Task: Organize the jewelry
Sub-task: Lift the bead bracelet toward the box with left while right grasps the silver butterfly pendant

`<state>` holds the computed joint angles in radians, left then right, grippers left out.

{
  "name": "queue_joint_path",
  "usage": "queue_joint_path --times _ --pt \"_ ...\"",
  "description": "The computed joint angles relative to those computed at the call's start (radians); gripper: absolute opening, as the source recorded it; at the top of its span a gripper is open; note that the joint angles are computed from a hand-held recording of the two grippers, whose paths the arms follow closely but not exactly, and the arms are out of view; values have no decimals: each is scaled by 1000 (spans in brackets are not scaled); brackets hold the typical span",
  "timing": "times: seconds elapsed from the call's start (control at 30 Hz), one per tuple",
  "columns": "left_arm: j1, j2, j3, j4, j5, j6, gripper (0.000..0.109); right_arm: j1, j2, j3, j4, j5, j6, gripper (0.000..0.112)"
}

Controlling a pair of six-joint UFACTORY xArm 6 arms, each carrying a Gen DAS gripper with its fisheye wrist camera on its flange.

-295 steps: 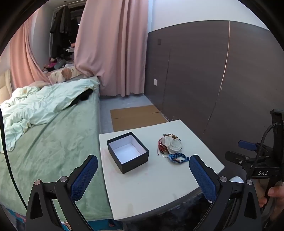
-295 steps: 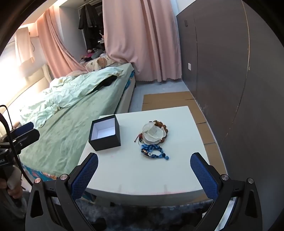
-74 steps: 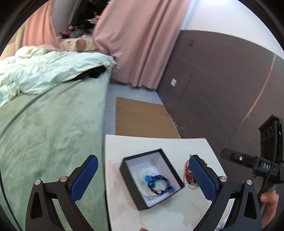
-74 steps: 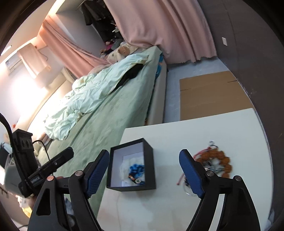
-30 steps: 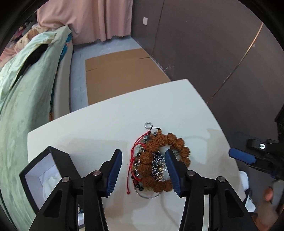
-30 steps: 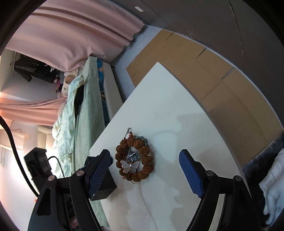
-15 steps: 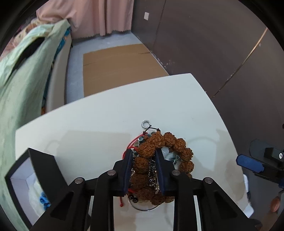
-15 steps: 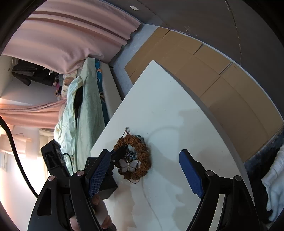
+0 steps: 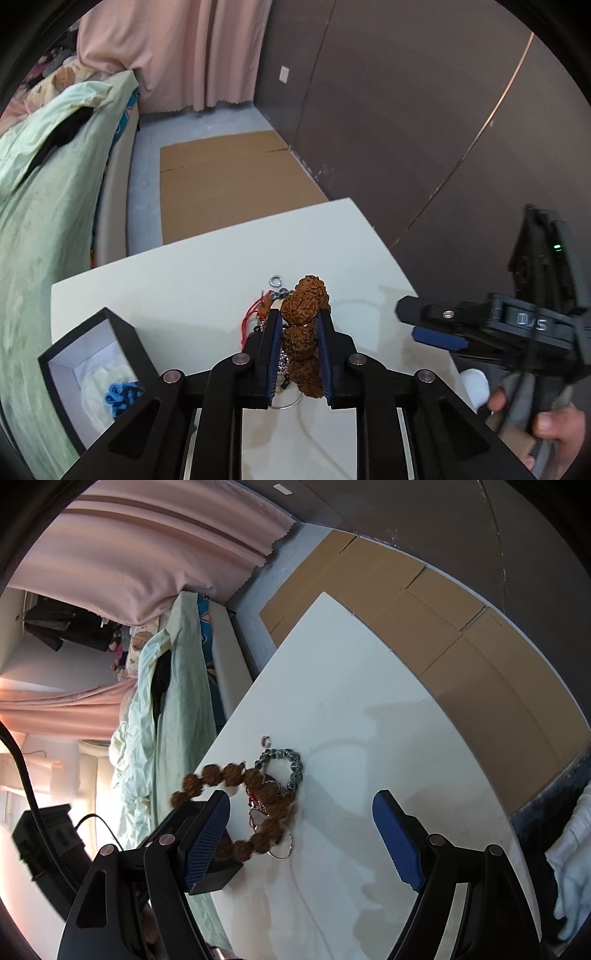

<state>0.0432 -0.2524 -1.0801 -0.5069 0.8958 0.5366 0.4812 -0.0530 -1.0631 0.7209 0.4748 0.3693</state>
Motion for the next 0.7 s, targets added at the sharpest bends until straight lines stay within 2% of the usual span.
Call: queue_joint_path --times 0.33,0.43,0.5,0.57,0.7 --pt "129 -65 9 -160 45 90 20 35 70 -74 9 40 -53 81" --pt "165 -72 9 -204 59 123 20 49 100 -102 67 61 -104 70" --pt "185 -76 12 -232 60 149 20 60 120 -119 102 69 -133 66" --pt "197 -76 16 -250 53 171 20 68 139 -138 93 77 -131 59" --pt "230 -61 14 -269 64 193 20 84 178 -174 68 92 -116 51"
